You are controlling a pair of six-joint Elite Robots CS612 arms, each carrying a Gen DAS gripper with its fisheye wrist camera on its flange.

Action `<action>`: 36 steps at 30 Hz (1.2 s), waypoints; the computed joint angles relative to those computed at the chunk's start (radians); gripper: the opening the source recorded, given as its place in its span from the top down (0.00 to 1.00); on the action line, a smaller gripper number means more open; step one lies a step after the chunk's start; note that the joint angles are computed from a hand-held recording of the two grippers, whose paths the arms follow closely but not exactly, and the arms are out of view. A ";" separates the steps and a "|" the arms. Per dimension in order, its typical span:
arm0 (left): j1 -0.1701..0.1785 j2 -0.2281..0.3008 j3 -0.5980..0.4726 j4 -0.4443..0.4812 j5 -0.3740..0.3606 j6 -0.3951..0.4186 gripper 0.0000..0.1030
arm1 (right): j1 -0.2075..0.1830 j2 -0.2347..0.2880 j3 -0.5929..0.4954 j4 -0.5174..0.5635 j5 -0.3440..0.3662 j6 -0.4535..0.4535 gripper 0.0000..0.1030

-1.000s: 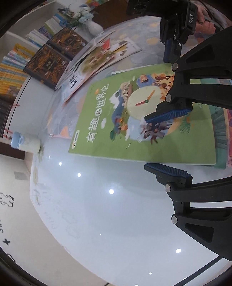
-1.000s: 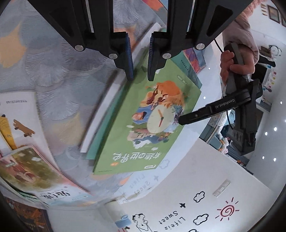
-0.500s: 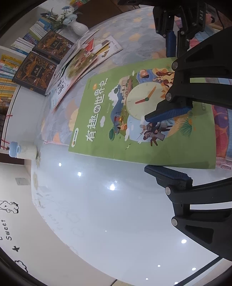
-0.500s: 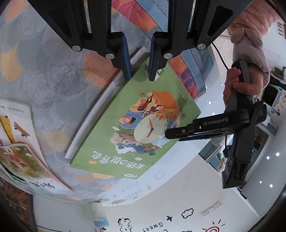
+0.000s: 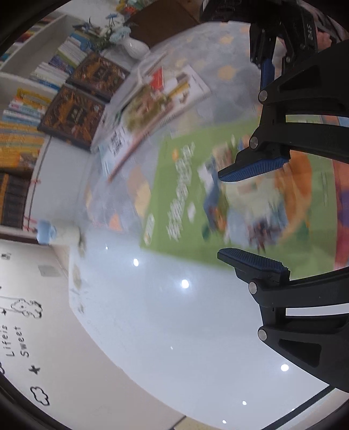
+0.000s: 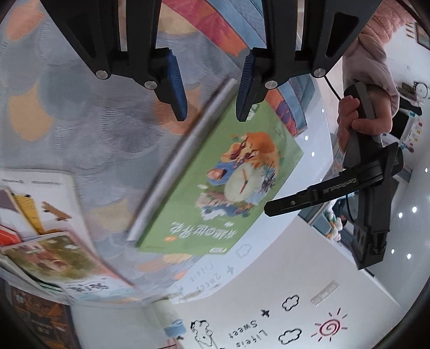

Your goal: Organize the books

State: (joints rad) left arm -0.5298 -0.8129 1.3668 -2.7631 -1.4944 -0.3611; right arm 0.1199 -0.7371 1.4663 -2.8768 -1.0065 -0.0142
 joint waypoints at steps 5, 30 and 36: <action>-0.032 0.041 -0.081 0.017 -0.047 0.017 0.52 | -0.034 -0.021 0.041 -0.050 -0.008 0.036 0.64; -0.153 0.354 -0.606 0.201 0.031 -0.150 0.51 | -0.286 0.065 -0.023 -0.448 0.032 0.725 0.55; -0.165 0.356 -0.593 0.172 0.106 -0.077 0.51 | -0.304 0.149 -0.151 -0.492 0.022 0.918 0.55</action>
State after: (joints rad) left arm -0.6946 -0.4567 0.7736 -2.5914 -1.3882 -0.4386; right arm -0.1842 -0.5878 1.3151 -3.3687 -0.9848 0.9035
